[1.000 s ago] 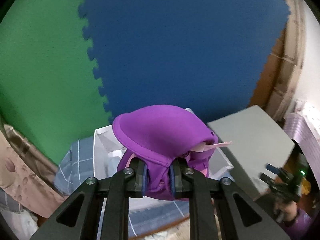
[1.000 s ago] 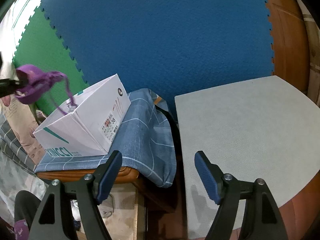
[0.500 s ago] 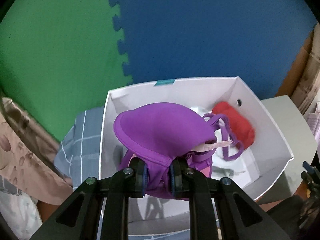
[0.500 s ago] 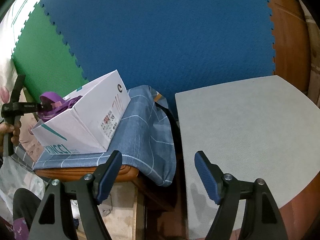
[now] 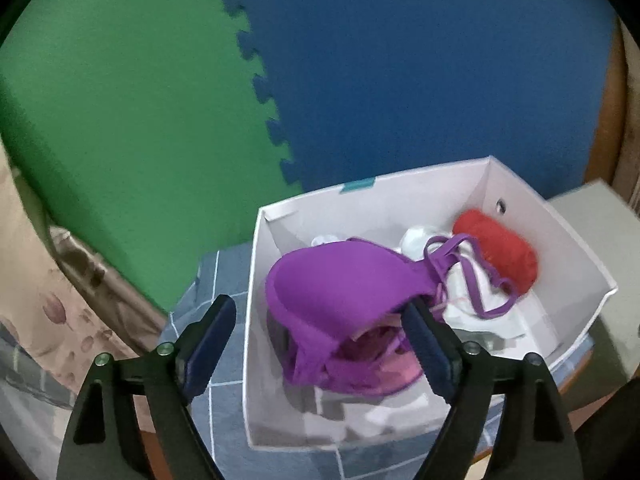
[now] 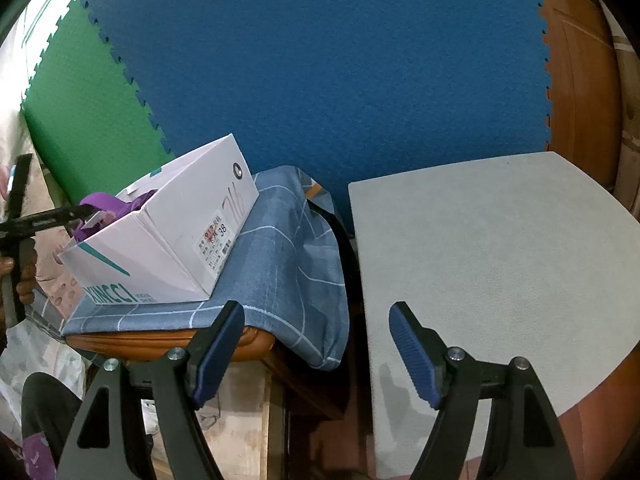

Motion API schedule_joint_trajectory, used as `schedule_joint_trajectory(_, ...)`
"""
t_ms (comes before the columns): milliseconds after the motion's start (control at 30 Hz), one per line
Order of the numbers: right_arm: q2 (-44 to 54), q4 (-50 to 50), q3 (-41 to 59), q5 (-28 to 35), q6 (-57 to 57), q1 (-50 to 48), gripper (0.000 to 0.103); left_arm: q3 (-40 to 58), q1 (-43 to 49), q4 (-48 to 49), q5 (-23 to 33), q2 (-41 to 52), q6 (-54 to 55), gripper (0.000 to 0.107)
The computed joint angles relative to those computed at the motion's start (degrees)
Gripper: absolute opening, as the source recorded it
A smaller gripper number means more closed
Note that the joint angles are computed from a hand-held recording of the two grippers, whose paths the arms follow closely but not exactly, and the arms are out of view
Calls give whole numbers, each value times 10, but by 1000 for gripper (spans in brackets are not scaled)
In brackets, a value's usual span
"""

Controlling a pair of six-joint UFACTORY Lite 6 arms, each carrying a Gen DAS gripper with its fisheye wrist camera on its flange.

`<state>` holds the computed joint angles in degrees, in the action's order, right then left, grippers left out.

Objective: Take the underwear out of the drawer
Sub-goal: 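Withdraw the left gripper while the right gripper reaches into the drawer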

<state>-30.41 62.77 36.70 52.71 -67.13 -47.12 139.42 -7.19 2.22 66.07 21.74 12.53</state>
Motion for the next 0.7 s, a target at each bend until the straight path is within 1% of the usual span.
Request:
schedule_joint_trajectory(67,-2,-2,-1,-5,1,5,77,-67,32,-50,-34,-55,11,88)
schedule_joint_trajectory(133,-4,-6,-1,-13,4,12,77,-159,68,-100,-75,-127,37,90)
schedule_joint_trajectory(200,-6,-10,-2,-19,8,18,77,-241,104,-142,-104,-193,72,94)
schedule_joint_trajectory(267,-12,-15,-3,-25,12,24,77,-325,147,-184,-125,-259,120,95)
schedule_joint_trajectory(367,-20,-23,-5,-37,19,36,77,-437,224,-232,-136,-343,196,99)
schedule_joint_trajectory(400,-24,-26,-6,-42,22,41,77,-480,266,-258,-137,-371,235,99)
schedule_joint_trajectory(500,-38,-37,-8,-59,34,60,77,-570,370,-323,-136,-420,342,99)
schedule_joint_trajectory(600,-59,-52,-13,-76,50,82,77,-647,465,-367,-147,-450,439,99)
schedule_joint_trajectory(700,-101,-71,-25,-83,66,113,77,-688,564,-444,-124,-465,525,99)
